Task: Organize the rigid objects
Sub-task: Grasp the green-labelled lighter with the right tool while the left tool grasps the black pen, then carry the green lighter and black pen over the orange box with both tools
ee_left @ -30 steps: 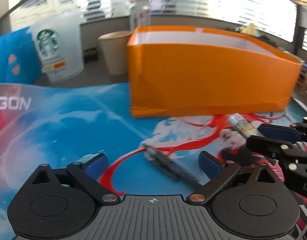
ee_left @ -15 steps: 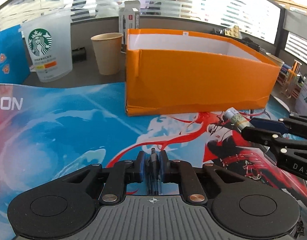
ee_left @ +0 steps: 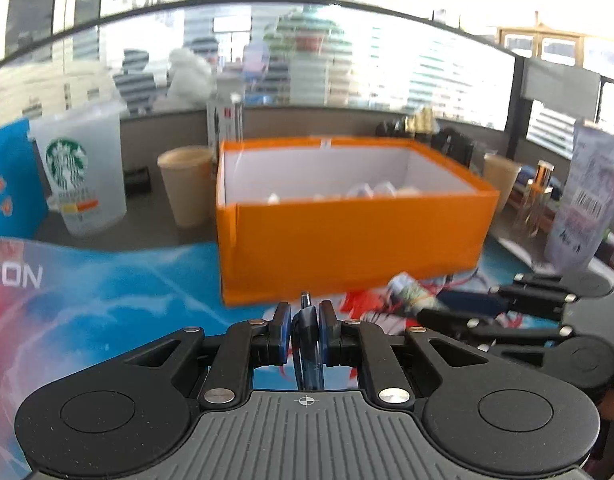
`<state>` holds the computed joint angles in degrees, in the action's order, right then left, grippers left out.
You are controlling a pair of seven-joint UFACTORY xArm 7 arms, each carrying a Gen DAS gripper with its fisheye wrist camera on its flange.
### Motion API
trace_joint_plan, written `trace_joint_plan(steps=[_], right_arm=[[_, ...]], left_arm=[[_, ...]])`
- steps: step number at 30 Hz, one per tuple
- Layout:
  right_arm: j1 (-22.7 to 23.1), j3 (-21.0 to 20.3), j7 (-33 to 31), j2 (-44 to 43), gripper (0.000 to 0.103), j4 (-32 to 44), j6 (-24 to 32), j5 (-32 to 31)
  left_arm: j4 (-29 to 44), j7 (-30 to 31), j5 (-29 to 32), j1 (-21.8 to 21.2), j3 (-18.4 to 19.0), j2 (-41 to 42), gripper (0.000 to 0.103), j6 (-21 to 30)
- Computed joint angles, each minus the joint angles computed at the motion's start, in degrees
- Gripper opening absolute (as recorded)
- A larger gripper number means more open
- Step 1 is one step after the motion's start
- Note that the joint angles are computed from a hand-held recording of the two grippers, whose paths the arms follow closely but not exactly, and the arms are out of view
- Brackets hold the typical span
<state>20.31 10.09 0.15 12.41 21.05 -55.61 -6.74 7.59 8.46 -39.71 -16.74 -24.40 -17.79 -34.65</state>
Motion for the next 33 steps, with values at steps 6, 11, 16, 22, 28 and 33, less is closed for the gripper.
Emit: trace_joint_plan(steps=[6, 11, 16, 22, 28, 33], right_arm=[[-0.34, 0.30, 0.99, -0.53, 0.021, 0.15, 0.54, -2.76], [1.43, 1.06, -2.27, 1.11, 0.021, 1.57, 1.86, -3.79], [-0.67, 1.16, 0.66, 2.27, 0.021, 2.61, 0.76, -10.65], [-0.64, 1.27, 0.39, 2.27, 0.021, 2.16, -0.89, -11.97], [-1.48, 1.24, 2.55, 2.25, 0.021, 2.29, 0.13, -14.40], [-1.53, 1.34, 3.98, 1.26, 0.021, 3.25, 5.45, -14.67]], left_arm=[[1.17, -1.62, 4.42, -0.07, 1.74, 0.63, 0.012, -1.48], [2.17, -4.32, 8.66, -1.19, 4.09, 2.35, 0.012, -2.66], [2.64, -6.42, 11.45, -2.04, 6.33, 5.15, 0.012, -3.02], [3.01, -9.66, 15.46, -2.16, 8.99, 7.42, 0.012, -1.99], [4.06, -10.55, 16.58, -2.10, 9.68, 9.64, 0.013, -1.08], [5.02, -14.21, 20.94, -1.83, 12.25, 12.08, 0.013, 1.14]])
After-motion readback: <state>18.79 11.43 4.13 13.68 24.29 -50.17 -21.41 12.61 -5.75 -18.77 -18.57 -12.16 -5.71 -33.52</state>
